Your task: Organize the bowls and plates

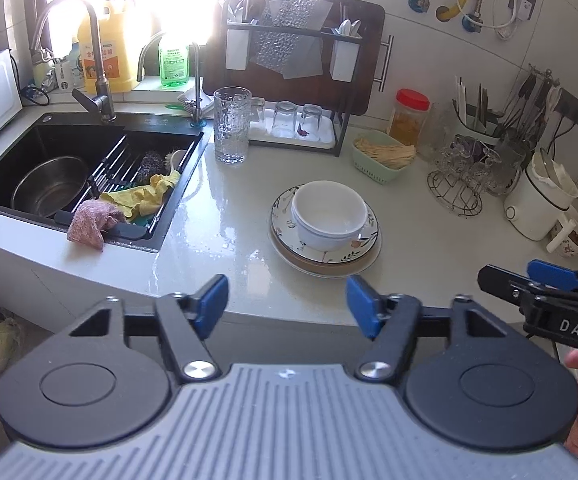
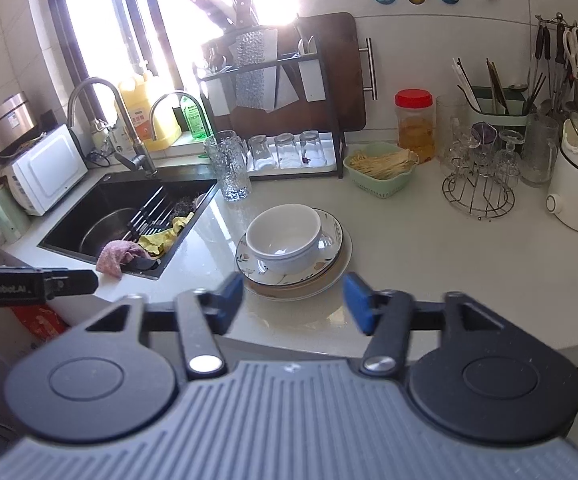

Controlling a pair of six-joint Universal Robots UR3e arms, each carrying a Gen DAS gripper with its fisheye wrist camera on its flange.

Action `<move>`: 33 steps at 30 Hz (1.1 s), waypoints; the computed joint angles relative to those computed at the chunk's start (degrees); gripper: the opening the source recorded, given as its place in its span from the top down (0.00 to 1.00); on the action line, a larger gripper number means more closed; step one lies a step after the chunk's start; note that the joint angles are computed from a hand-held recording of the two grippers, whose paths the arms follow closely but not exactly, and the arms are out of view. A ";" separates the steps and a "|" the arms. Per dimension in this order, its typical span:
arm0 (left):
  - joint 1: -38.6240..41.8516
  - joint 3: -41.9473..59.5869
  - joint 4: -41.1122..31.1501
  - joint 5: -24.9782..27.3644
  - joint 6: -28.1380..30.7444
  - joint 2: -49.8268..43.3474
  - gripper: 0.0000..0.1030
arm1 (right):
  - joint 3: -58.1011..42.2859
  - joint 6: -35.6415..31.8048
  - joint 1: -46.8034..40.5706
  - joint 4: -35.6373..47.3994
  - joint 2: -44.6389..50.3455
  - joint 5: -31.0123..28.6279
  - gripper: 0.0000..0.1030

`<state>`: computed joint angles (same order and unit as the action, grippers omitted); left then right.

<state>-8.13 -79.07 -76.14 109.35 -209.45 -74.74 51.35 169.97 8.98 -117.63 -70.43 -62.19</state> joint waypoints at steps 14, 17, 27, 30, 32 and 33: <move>1.25 -3.17 4.51 -0.72 4.82 0.04 0.06 | -4.26 2.06 2.00 0.71 3.24 -4.92 0.12; 2.00 -3.75 5.36 -2.48 6.22 0.32 0.06 | -4.91 2.50 2.37 0.99 3.87 -5.46 0.12; 4.11 -4.13 6.06 -3.63 8.69 0.59 0.06 | -2.38 4.74 4.49 -1.79 3.21 -8.88 0.12; 5.12 -3.66 5.79 -4.16 9.13 0.50 0.06 | -2.98 5.19 4.64 -1.83 3.56 -9.15 0.12; 5.61 -3.69 5.90 -4.46 9.54 0.55 0.06 | -3.07 5.34 4.73 -1.97 3.58 -9.24 0.12; 5.97 -3.54 5.85 -4.70 9.85 0.54 0.06 | -3.13 5.36 4.74 -1.91 3.59 -9.25 0.12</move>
